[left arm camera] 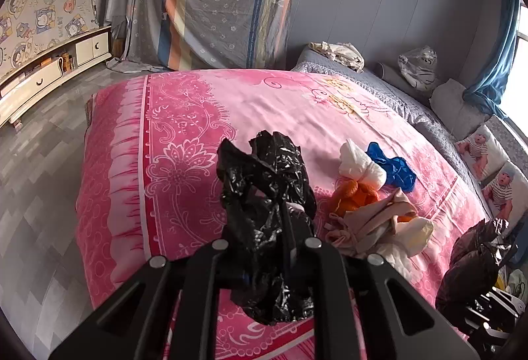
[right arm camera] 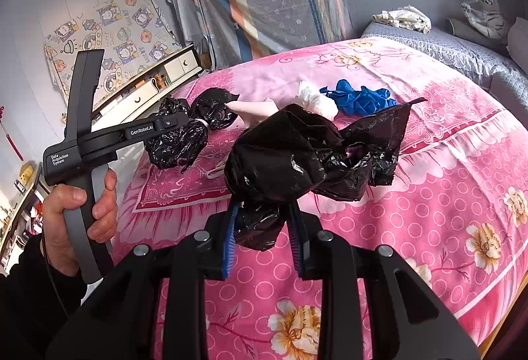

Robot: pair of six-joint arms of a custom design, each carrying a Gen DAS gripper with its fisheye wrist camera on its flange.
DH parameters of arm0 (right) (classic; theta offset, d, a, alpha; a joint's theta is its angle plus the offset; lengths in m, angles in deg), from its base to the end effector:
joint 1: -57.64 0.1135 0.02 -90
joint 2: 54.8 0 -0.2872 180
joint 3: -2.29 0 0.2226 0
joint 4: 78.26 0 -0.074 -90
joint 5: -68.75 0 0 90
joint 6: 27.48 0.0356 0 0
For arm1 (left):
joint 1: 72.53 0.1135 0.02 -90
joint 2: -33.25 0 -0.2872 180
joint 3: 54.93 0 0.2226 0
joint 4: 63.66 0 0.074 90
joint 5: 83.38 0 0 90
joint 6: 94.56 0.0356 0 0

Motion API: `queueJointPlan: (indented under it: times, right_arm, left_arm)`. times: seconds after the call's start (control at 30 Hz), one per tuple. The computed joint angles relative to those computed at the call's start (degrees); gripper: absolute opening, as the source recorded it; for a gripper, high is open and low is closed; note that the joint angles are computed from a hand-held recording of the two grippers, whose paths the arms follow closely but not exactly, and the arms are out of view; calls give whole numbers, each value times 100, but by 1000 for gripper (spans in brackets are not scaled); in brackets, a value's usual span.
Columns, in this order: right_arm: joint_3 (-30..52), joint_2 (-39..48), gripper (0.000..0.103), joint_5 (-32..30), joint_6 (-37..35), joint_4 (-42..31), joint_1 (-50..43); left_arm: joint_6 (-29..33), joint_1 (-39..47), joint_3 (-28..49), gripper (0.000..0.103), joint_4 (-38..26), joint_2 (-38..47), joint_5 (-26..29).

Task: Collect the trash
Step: 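Close the right tool on a black plastic bag while the left tool grasps another black bag, then lift both black bags off the bed and carry them over the bin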

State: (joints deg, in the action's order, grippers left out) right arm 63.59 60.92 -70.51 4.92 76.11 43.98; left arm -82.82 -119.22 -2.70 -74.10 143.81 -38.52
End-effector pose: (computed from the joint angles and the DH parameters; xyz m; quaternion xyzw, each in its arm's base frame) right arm 0.2891 -0.0425 0.0954 -0.3723 0.8263 0.2915 0.3059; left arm 0.2061 -0.1818 0.1006 -0.3149 0.8541 0.0235 0.4132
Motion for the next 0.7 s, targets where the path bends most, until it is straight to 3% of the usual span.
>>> queueJointPlan:
  times: [0.27, 0.7]
  right_arm:
    - [10, -203, 25, -199, -234, -306, -240]
    - [429, -670, 25, -899, -875, -1379, -1017]
  left_arm:
    - [-228, -240, 59, 9, -394, -282, -260]
    - [-746, -1104, 975, 9, -2052, -708, -1097]
